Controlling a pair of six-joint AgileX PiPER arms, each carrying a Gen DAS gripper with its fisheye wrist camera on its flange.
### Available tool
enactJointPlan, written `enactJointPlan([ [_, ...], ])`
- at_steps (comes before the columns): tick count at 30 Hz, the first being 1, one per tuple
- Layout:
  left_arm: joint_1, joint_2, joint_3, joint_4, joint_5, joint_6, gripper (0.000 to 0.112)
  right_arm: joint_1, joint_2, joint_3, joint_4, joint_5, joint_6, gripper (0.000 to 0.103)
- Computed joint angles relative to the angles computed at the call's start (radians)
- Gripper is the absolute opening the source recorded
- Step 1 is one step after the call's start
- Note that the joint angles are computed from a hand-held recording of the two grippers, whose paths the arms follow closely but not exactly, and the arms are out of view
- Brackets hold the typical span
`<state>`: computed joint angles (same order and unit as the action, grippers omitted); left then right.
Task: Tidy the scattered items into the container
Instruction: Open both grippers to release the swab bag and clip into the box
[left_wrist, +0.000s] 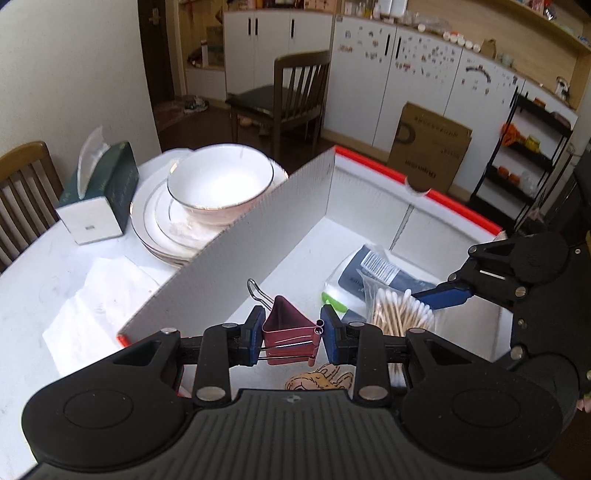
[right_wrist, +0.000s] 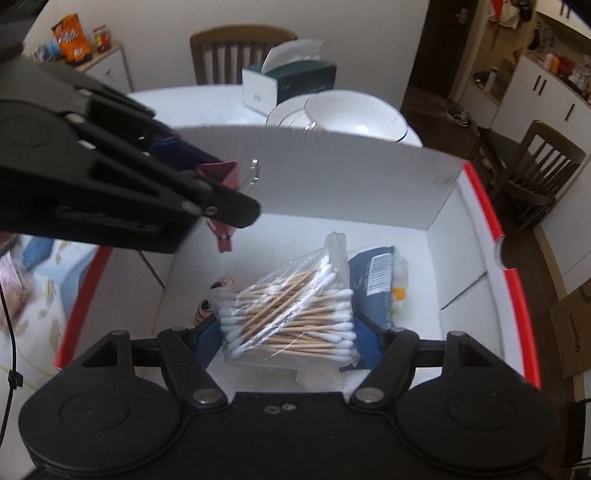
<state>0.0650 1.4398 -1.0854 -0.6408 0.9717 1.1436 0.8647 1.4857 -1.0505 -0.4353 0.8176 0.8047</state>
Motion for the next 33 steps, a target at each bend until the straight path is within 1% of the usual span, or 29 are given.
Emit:
enactJointPlan([
  [5,-0.057,0.041,0.004,0.066,-0.051,-0.077,0.031,-0.037,0.043,-0.021,0.079,-0.006,-0.092,0.072],
  [13,-0.108,0.104,-0.003,0.142,-0.102,-0.167,0.031,-0.06,0.082,-0.024,0.125,-0.019,-0.138,0.072],
  [21,-0.123,0.141,-0.02,0.166,-0.106,-0.221,0.031,-0.082,0.089,-0.01,0.167,-0.041,-0.172,0.072],
  [29,-0.135,0.161,-0.032,0.194,-0.11,-0.272,0.031,-0.083,0.09,0.011,0.182,-0.06,-0.168,0.072],
  [33,-0.145,0.161,-0.038,0.215,-0.111,-0.301,0.031,-0.079,0.09,0.012,0.199,-0.055,-0.178,0.074],
])
